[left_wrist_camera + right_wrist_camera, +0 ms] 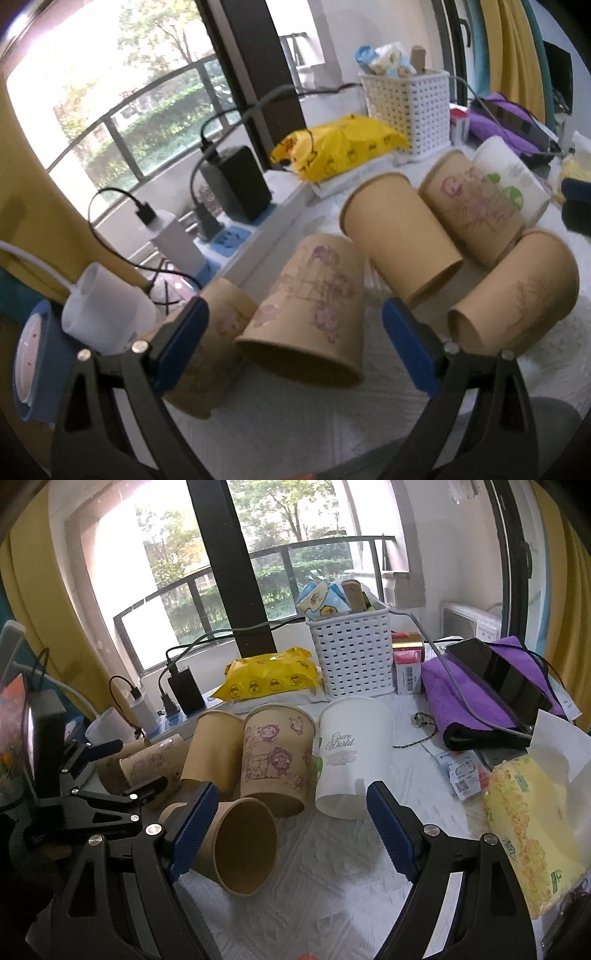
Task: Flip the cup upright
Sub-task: 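Close the right gripper on the side of a lying brown paper cup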
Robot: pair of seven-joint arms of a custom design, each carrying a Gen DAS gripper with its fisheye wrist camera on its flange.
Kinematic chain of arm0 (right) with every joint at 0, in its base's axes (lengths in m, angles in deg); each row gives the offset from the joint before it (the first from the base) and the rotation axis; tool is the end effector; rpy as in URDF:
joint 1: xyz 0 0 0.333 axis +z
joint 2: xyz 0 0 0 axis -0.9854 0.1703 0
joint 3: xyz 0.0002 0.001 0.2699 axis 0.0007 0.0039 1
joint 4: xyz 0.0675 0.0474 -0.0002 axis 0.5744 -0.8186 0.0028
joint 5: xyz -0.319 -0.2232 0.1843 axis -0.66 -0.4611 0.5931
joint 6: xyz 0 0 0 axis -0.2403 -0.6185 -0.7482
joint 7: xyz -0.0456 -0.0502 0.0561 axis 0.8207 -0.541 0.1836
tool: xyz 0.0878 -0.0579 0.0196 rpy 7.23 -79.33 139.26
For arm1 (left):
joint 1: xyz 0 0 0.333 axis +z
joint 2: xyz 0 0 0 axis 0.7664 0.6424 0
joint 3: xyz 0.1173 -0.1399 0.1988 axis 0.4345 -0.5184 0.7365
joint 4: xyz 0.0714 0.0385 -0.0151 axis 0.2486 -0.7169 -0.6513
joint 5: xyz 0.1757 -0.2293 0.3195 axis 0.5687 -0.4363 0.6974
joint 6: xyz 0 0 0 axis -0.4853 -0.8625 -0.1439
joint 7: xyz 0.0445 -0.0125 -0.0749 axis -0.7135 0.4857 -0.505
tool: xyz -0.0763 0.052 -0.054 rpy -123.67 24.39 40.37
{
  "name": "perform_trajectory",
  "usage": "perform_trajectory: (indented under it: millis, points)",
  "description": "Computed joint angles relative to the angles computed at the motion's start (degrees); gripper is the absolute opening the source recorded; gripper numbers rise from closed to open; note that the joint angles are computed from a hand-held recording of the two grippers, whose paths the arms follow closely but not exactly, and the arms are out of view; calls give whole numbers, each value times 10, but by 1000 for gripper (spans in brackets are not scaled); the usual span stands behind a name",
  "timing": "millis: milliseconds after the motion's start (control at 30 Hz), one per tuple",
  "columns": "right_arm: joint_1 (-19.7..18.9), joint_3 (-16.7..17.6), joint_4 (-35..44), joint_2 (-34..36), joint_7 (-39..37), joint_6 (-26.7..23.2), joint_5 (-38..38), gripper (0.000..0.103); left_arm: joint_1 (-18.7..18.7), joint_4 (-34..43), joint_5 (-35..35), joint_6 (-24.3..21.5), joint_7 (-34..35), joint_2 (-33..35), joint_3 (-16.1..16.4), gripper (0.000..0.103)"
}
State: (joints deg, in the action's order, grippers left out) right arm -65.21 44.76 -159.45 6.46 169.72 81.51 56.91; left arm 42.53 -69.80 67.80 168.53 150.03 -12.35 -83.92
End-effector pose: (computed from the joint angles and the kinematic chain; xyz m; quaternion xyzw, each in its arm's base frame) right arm 0.6495 0.1795 0.5014 -0.6152 0.6702 -0.2260 0.3484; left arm 0.7417 -0.2077 0.4536 -0.4454 0.8059 -0.2559 0.2944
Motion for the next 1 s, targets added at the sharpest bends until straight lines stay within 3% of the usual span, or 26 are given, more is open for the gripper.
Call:
perform_trajectory:
  millis: [100,200,300,367,633,833,1000]
  points:
    - [1,-1,0,0,2,0,-3,85,-10,11,17,-2,1,12,9,96]
    - [1,-1,2,0,2,-3,-4,85,4,9,-4,-7,30,12,-11,94]
    - [1,-1,1,-2,6,-2,-9,85,5,7,-12,-19,35,8,-11,75]
    - [3,-1,-2,-6,13,1,-19,85,13,-2,-27,-19,43,-1,-17,71]
    - [4,11,-23,-43,25,17,-49,85,52,-121,-104,30,76,-104,-42,68]
    - [-2,35,-62,-93,27,27,-70,85,91,-239,-274,39,196,-222,-73,68]
    - [-13,63,-110,-146,19,29,-70,85,75,-336,-409,26,286,-327,-51,68]
